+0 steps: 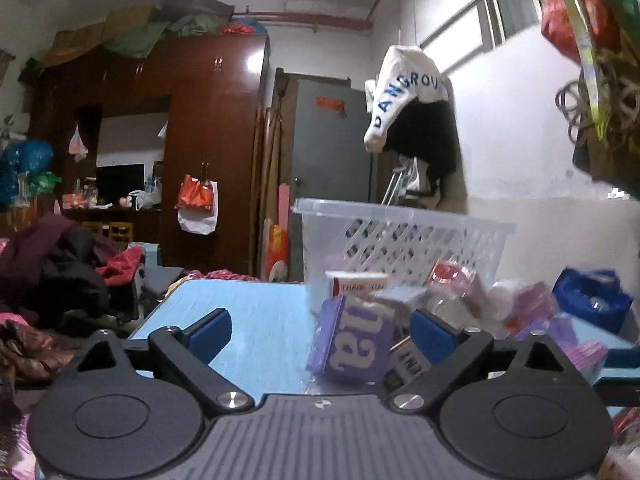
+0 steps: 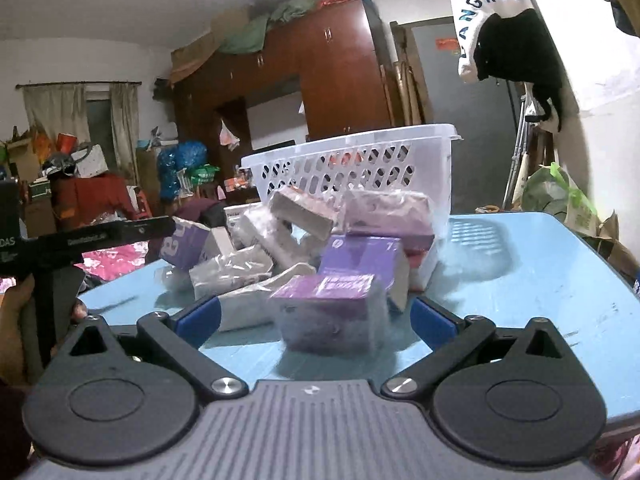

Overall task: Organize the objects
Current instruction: 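Grasp the purple 'na' box with the left gripper while the right grasps a purple printed box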

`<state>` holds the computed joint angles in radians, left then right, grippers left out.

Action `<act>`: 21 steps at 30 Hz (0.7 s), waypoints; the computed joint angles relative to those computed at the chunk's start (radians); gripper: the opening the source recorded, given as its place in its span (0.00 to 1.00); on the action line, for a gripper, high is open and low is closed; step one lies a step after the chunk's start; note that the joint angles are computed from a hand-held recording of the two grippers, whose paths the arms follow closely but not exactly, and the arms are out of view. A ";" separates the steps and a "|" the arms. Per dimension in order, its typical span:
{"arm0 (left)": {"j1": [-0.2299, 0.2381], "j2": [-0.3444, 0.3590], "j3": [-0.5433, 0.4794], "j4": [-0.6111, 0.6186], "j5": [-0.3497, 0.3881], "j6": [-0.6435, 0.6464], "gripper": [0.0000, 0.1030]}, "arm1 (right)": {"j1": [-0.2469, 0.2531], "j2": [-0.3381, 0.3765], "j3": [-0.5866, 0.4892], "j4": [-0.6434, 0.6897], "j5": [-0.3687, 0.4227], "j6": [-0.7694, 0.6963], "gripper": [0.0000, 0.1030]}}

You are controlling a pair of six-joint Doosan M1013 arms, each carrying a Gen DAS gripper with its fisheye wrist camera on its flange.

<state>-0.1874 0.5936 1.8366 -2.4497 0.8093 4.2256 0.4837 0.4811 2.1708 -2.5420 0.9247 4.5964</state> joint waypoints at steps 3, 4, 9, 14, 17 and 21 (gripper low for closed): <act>-0.010 -0.002 0.002 -0.012 -0.024 0.051 0.93 | 0.016 0.011 -0.017 0.051 -0.006 -0.057 0.97; -0.013 -0.004 0.007 -0.023 -0.026 0.072 0.92 | 0.021 0.014 -0.021 0.071 -0.002 -0.079 0.93; -0.022 -0.004 0.002 -0.018 -0.071 0.061 0.70 | 0.040 0.034 -0.039 0.166 0.017 -0.157 0.75; -0.022 0.002 -0.003 0.014 -0.099 0.044 0.56 | 0.053 0.047 -0.039 0.193 0.041 -0.175 0.66; -0.024 0.000 0.007 -0.030 -0.077 0.084 0.45 | 0.059 0.050 -0.033 0.196 0.072 -0.176 0.66; -0.019 0.000 0.031 -0.106 -0.004 0.122 0.44 | 0.059 0.043 -0.015 0.172 0.107 -0.153 0.66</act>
